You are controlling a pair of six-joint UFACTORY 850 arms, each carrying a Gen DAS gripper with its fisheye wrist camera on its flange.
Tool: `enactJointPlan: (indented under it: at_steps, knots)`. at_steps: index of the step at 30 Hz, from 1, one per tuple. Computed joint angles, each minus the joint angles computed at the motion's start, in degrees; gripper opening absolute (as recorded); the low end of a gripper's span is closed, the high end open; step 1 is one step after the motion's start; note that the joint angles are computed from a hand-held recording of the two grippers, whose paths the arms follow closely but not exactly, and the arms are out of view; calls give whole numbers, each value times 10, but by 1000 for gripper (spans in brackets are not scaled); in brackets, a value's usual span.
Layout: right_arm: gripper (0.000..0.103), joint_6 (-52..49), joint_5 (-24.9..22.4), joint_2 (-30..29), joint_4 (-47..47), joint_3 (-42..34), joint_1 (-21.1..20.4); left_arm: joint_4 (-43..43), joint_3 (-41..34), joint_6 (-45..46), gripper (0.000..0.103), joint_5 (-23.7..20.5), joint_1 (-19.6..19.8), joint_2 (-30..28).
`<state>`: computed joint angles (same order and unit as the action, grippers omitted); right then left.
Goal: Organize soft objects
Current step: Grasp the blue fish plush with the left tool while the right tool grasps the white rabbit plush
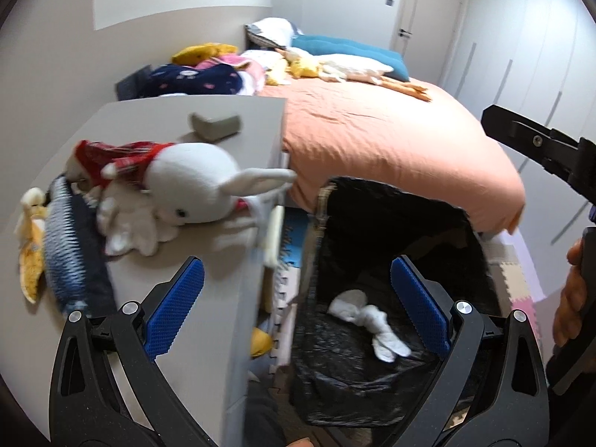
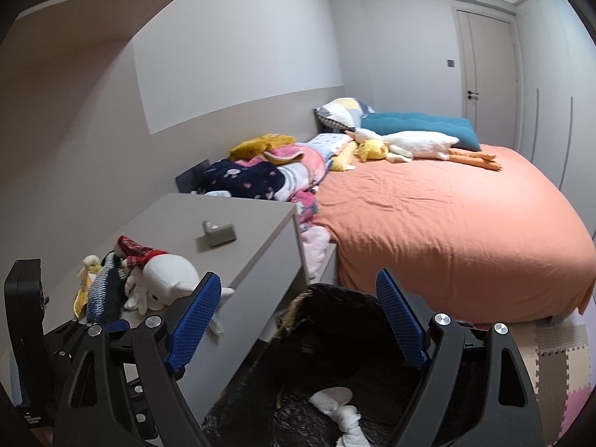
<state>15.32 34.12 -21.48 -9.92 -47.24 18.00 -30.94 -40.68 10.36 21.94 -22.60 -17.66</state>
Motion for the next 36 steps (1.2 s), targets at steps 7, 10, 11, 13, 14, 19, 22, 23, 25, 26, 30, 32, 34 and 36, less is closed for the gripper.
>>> enactJointPlan:
  at_steps: [7, 10, 11, 13, 14, 19, 22, 23, 25, 26, 30, 32, 34, 36]
  knots:
    - [85, 31, -21, -29, -42, -43, 28, -23, 21, 2, 97, 6, 38, 18]
    - [85, 44, -29, -38, -59, -60, 37, -36, 29, 9, 97, 9, 53, 25]
    - [85, 49, -33, -43, -66, -67, 42, -45, 31, 16, 97, 10, 59, 27]
    - [85, 52, -41, -51, -73, -80, 49, -57, 32, 21, 97, 5, 73, 28]
    - [85, 53, -45, -55, -76, -87, 54, -53, 33, 17, 97, 1, 80, 28]
    - [85, 62, -70, -77, -94, -124, 72, -24, 35, -20, 97, -4, 114, 27]
    - [85, 72, -88, -94, -112, -150, 84, -16, 37, -28, 97, -3, 132, 26]
    - [85, 74, -92, -98, -116, -156, 87, -16, 37, -29, 97, -2, 138, 24]
    - [85, 81, -103, -109, -129, -173, 94, -6, 35, -42, 97, -2, 149, 20]
    - [85, 87, -109, -116, -140, -184, 97, 2, 34, -51, 97, -2, 155, 17]
    - [85, 138, -129, -142, -202, -226, 108, 50, 28, -108, 97, -13, 181, 3]
    - [85, 149, -142, -157, -223, -250, 116, 60, 25, -123, 97, -16, 190, -5]
    - [85, 164, -155, -171, -250, -273, 122, 49, 21, -113, 97, -18, 196, -10]
    - [85, 178, -172, -188, -274, -299, 130, 19, 14, -86, 97, -25, 200, -19]
